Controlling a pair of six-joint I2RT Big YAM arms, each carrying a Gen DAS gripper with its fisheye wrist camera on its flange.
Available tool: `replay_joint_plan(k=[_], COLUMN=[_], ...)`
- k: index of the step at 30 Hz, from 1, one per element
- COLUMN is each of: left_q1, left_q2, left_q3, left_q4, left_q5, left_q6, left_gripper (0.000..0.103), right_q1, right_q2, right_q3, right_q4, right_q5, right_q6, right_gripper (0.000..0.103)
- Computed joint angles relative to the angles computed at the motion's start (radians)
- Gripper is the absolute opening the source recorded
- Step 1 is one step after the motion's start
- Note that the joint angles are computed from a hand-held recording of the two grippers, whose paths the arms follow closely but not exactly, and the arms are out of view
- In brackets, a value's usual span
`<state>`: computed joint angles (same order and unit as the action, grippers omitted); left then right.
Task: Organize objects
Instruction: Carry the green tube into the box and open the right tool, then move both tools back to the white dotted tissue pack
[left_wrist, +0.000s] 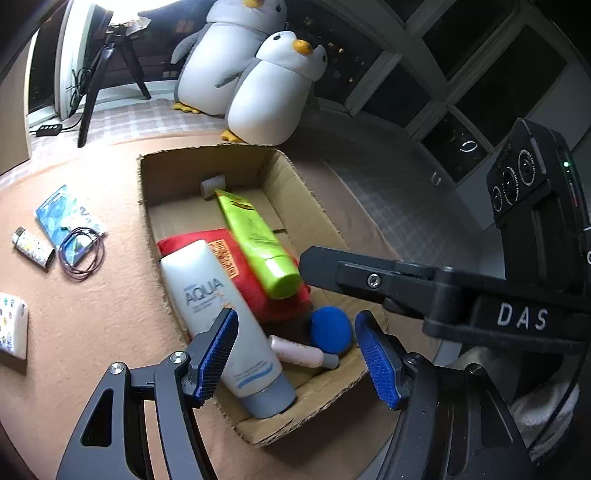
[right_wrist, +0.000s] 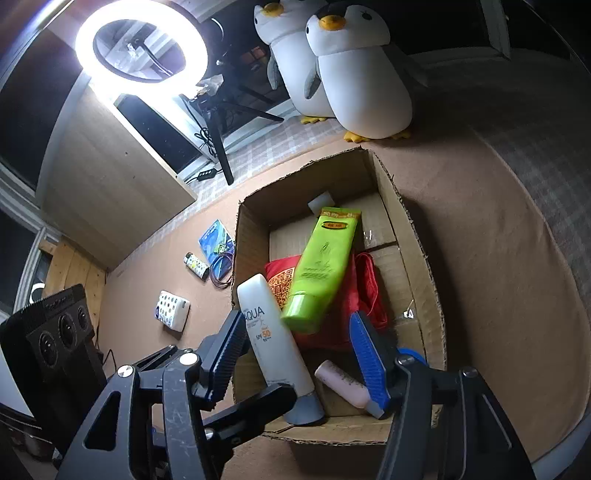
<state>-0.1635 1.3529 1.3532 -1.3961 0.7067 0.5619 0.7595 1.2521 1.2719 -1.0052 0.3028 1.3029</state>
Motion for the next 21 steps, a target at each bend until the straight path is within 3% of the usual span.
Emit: replay_joint_plan(k=[13, 21], left_q1=[0.139, 0.242], left_q2=[-0.003, 0.011], left_q3=[0.033, 0.067], left_q4=[-0.031, -0.013], left_q5=[-0.022, -0.050], left_q6=[0.076, 0.117], left_gripper=[0.070, 0.070], right_q1=[0.029, 0.063], right_q2=[0.057, 0.143], right_q3=[0.051, 0.152], right_q4=[0.021, -0.019], right_q5=[0.024, 0.106], right_q6=[0.001, -0.054], right_gripper=[0.057, 0.062])
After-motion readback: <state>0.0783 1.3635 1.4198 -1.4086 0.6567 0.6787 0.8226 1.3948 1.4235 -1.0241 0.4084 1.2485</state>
